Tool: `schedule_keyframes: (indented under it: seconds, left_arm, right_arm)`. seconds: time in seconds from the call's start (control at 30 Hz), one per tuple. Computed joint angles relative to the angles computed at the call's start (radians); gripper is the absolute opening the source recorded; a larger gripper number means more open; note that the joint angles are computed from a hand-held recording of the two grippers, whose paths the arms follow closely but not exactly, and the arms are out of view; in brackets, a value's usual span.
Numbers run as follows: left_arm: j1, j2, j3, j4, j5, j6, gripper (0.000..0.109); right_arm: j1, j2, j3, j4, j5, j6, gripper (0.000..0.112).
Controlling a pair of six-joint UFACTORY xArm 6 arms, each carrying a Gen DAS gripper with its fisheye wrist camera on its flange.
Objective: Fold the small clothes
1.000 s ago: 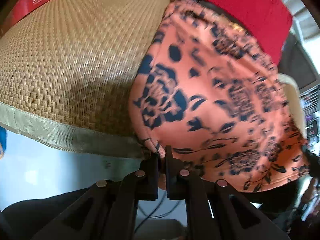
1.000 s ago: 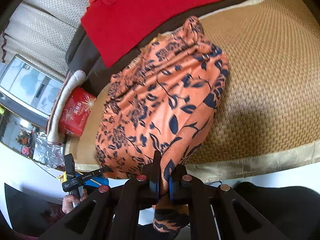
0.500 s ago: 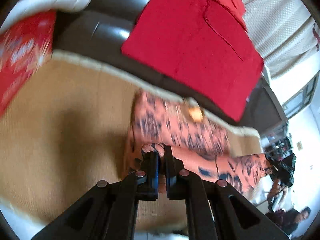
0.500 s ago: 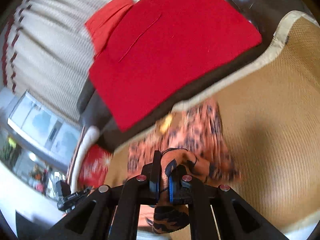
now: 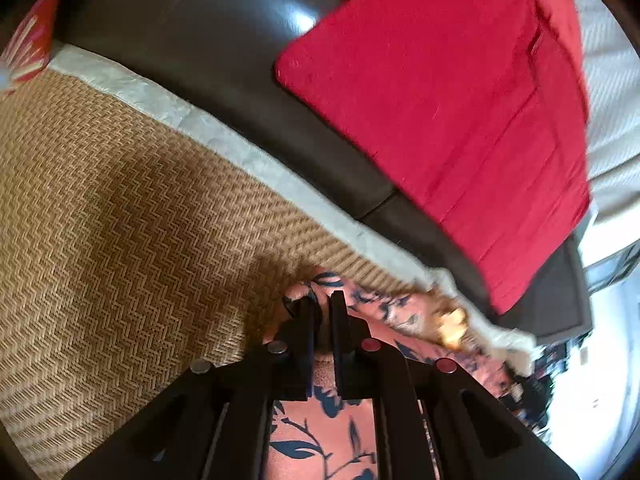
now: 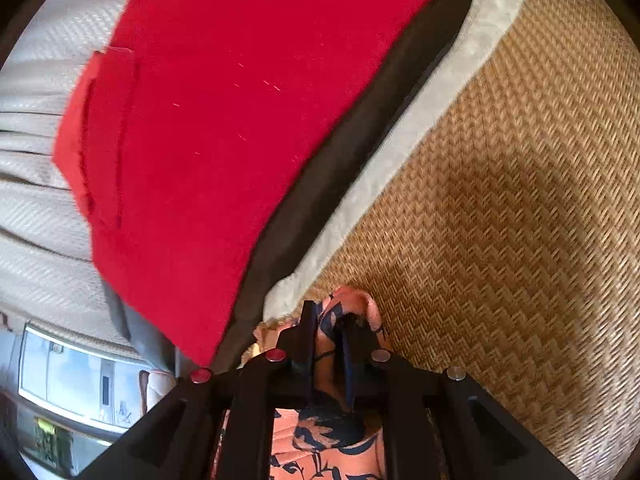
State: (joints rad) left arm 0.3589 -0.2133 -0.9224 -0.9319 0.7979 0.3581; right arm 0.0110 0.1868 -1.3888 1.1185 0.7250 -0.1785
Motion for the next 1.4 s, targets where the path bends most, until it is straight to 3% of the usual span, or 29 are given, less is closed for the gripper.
schedule_keyframes:
  seconds: [0.03, 0.07, 0.1, 0.13, 0.17, 0.2, 0.23, 0.27, 0.3, 0.37, 0.4, 0.47, 0.6, 0.7, 0.83, 0.93, 1.0, 1.1, 1.2, 1.3, 1.4]
  left_arm:
    - [-0.001, -0.021, 0.018, -0.011, -0.016, 0.004, 0.008]
    - [-0.012, -0.048, 0.036, -0.001, -0.047, -0.008, 0.009]
    - [-0.018, -0.071, 0.052, 0.005, -0.066, -0.013, 0.010]
    - [-0.031, -0.104, 0.077, 0.007, -0.099, -0.021, 0.010]
    - [-0.056, -0.146, 0.107, 0.050, -0.154, -0.067, 0.015]
    - [-0.088, -0.188, 0.144, 0.135, -0.240, -0.148, 0.024]
    - [-0.113, -0.237, 0.195, 0.240, -0.345, -0.230, 0.056]
    - [-0.136, -0.269, 0.243, 0.344, -0.449, -0.315, 0.079]
    - [-0.143, -0.303, 0.289, 0.449, -0.530, -0.405, 0.083]
    - [-0.142, -0.358, 0.330, 0.606, -0.565, -0.511, 0.082]
    - [-0.155, -0.379, 0.329, 0.622, -0.521, -0.501, 0.083]
    - [-0.205, -0.385, 0.298, 0.572, -0.376, -0.372, 0.082]
    - [-0.282, -0.316, 0.242, 0.566, -0.196, -0.217, 0.081]
    - [-0.315, -0.188, 0.142, 0.533, -0.054, -0.166, 0.079]
    - [-0.348, -0.042, 0.051, 0.511, -0.131, -0.184, 0.079]
    - [-0.338, 0.011, 0.022, 0.377, -0.249, -0.166, 0.079]
    - [-0.346, 0.008, 0.048, 0.316, -0.386, -0.198, 0.079]
    - [-0.343, -0.013, 0.086, 0.417, -0.476, -0.334, 0.079]
    - [-0.345, -0.039, 0.101, 0.461, -0.445, -0.348, 0.079]
    - [-0.367, -0.048, 0.102, 0.736, -0.401, -0.519, 0.079]
    - [-0.410, -0.071, 0.105, 1.046, -0.354, -0.728, 0.079]
  right_arm:
    - [-0.002, -0.012, 0.006, 0.010, 0.000, -0.023, 0.017]
    - [0.000, -0.027, 0.016, 0.015, -0.004, -0.037, 0.029]
    - [0.005, -0.047, 0.027, 0.006, -0.024, -0.041, 0.063]
    - [0.012, -0.075, 0.046, -0.013, -0.059, -0.035, 0.081]
    - [0.018, -0.105, 0.072, -0.002, -0.103, -0.047, 0.091]
    - [0.030, -0.141, 0.104, 0.017, -0.164, -0.061, 0.091]
    - [0.037, -0.169, 0.121, -0.005, -0.192, -0.056, 0.090]
    - [0.040, -0.183, 0.120, -0.069, -0.178, -0.031, 0.089]
    - [0.047, -0.194, 0.105, -0.156, -0.123, -0.014, 0.084]
    - [0.092, -0.213, 0.088, -0.337, -0.048, 0.022, 0.070]
    - [0.123, -0.213, 0.075, -0.423, -0.003, 0.025, 0.054]
    - [0.176, -0.216, 0.066, -0.495, 0.071, -0.012, 0.035]
    - [0.306, -0.189, 0.063, -0.630, 0.163, -0.006, 0.035]
    - [0.343, -0.117, 0.029, -0.708, 0.162, 0.042, 0.034]
    - [0.329, -0.005, -0.076, -0.703, 0.083, 0.083, 0.034]
    - [0.335, 0.056, -0.106, -0.712, -0.135, 0.136, 0.034]
    - [0.332, 0.068, -0.085, -0.600, -0.284, 0.116, 0.034]
    - [0.328, 0.043, -0.040, -0.611, -0.369, 0.122, 0.035]
    - [0.327, 0.013, -0.012, -0.613, -0.353, 0.082, 0.037]
    - [0.311, 0.002, -0.017, -0.624, -0.240, 0.080, 0.037]
    - [0.310, 0.052, -0.066, -0.791, -0.105, 0.236, 0.037]
